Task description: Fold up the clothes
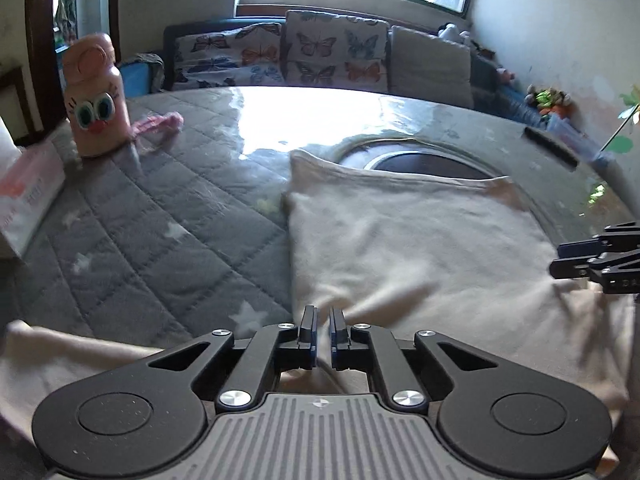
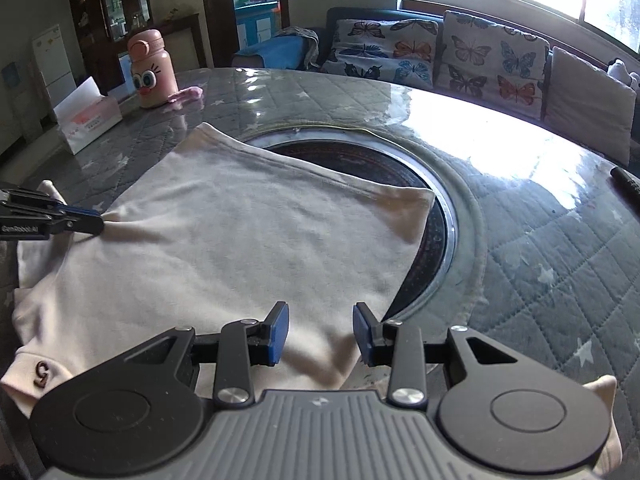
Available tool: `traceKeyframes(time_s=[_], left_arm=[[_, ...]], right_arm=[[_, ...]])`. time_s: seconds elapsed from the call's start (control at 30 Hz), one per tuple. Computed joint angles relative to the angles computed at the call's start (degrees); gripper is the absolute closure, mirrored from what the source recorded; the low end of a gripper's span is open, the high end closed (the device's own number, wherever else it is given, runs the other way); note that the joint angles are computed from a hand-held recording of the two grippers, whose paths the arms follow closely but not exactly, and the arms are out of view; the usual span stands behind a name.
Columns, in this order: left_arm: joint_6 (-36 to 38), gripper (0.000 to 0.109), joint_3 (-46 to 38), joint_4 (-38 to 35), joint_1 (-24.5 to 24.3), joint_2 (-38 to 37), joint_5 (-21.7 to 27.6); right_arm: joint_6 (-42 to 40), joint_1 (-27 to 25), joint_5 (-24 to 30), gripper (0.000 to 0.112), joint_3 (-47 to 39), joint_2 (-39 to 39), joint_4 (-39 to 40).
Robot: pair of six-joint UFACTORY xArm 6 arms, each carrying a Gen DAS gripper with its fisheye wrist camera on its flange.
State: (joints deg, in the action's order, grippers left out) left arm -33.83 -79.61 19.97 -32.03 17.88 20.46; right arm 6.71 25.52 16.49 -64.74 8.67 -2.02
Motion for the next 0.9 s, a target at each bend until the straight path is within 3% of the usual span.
traceKeyframes(time_s=[0.17, 0.4, 0.6, 0.7, 0.73, 0.77, 0.9], left_arm=[[-0.3, 0.1, -7.2, 1.3, 0.8, 4.3, 2.4], [0.5, 0.085, -23.7, 3.4, 0.9, 15.7, 7.7], [0.7, 0.083, -35.3, 3.7, 1.7, 24.0, 12.0], [1.6, 0.086, -37.3, 2.5, 2.2, 25.7, 11.1], [2.2, 0.093, -38.1, 2.0, 2.2, 26.3, 11.1], [2.9, 0.098, -38.9, 1.7, 2.2, 26.9, 11.1], [4.4, 0.101, -44.2, 1.8, 1.9, 30.1, 12.2]], right_arm=[[4.7, -1.7, -0.4, 0.077, -2.7, 2.7, -4.9], [13.4, -4.4, -0.5, 0.078, -9.4, 8.9, -12.6], [14.1, -5.7, -1.8, 0.088, -13.6, 13.3, -11.5], [12.5, -5.9, -2.9, 0.097, -14.8, 14.8, -9.8], [12.1, -5.8, -3.1, 0.104, -15.0, 15.0, -9.4], [12.7, -5.8, -3.1, 0.106, -15.5, 15.3, -10.1], [18.9, -6.1, -3.0, 0.109, -16.5, 15.8, -17.4]])
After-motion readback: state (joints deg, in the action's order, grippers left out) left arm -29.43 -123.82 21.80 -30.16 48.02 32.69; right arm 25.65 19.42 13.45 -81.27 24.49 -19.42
